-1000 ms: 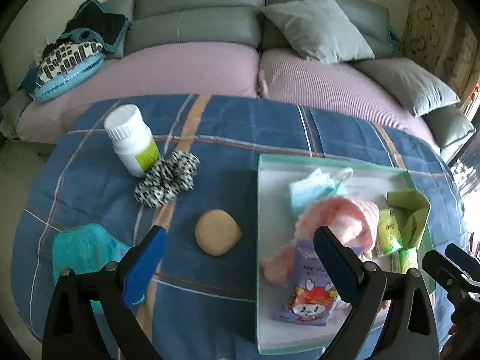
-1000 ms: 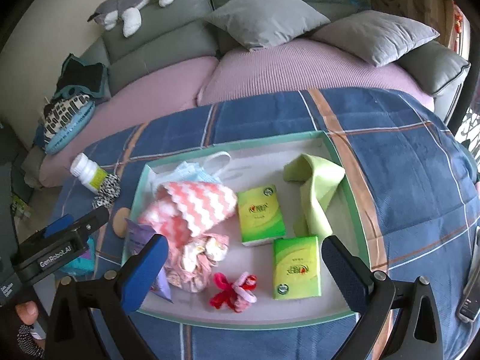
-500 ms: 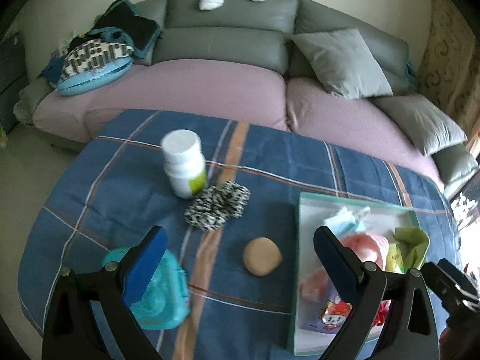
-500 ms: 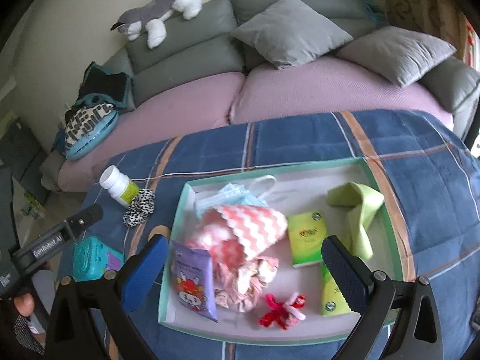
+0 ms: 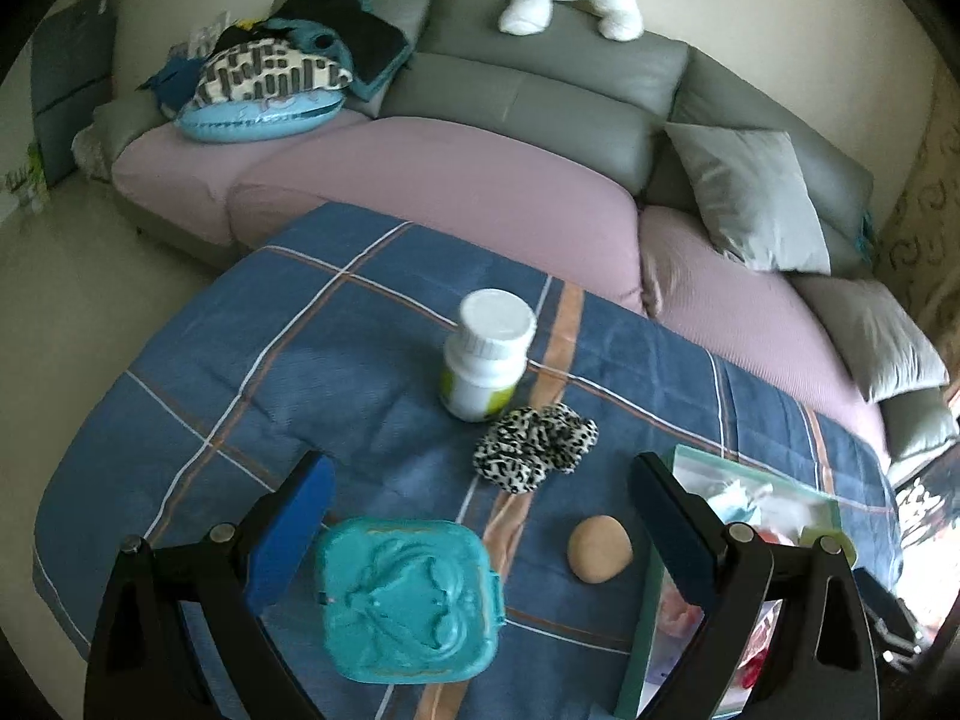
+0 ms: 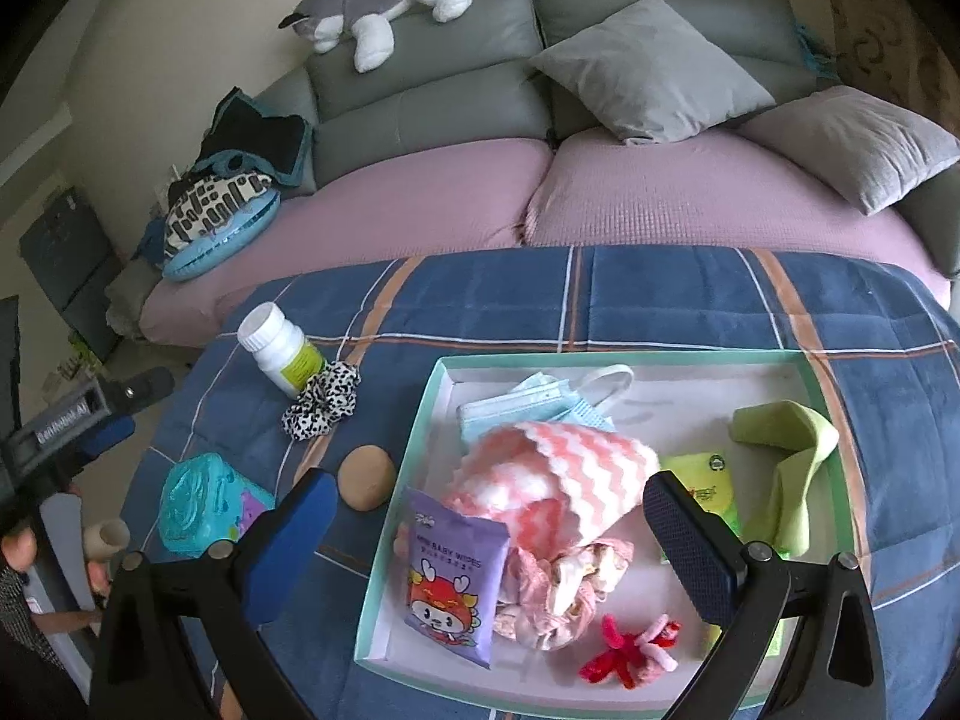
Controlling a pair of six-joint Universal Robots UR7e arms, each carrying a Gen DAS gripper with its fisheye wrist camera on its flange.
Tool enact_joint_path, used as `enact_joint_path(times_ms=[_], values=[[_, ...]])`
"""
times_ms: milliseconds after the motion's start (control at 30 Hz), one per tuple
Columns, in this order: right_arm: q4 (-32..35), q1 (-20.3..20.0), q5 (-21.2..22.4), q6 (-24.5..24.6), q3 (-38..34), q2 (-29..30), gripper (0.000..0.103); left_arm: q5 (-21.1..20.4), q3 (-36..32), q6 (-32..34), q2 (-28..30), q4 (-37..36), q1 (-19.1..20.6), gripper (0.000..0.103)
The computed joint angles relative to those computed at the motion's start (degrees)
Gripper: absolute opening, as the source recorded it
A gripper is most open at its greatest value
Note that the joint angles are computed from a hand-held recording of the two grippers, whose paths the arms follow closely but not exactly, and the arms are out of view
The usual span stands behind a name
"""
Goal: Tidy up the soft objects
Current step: 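Move both open tools back toward the scrunchie and beige sponge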
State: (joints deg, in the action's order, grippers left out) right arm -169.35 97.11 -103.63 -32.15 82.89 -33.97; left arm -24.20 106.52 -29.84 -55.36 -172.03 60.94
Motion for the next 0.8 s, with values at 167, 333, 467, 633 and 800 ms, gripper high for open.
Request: enact_joint_path(times_ms=[167, 333, 467, 633, 800], values=[[0.82, 0.41, 0.29, 0.25, -0.86, 0.88, 0.103, 0.19, -0.05, 0.25, -0.72, -1.03, 1.03, 0.098], [1.25, 1.41, 0.47, -1.05, -2.07, 2.26, 0.103, -1.86, -1.73, -1.13, -1.29, 3.90, 2.58, 0.098], [1.55, 2.35, 0.84, -3.40, -2.82, 3.39, 0.103, -4.12, -3.34, -2.90, -1.53, 9.13, 3.81, 0.098], [2.89, 3.24, 1.10, -5.47, -3.53, 4.83, 0.101, -7.65, -6.69, -5.34, -1.49, 16.86, 5.67, 0.098], [6.12, 3.90, -0.68, -6.55, -6.18, 7.44, 0.096, -10.80, -11.22, -7.02, -0.82, 26.46, 7.61, 0.098]])
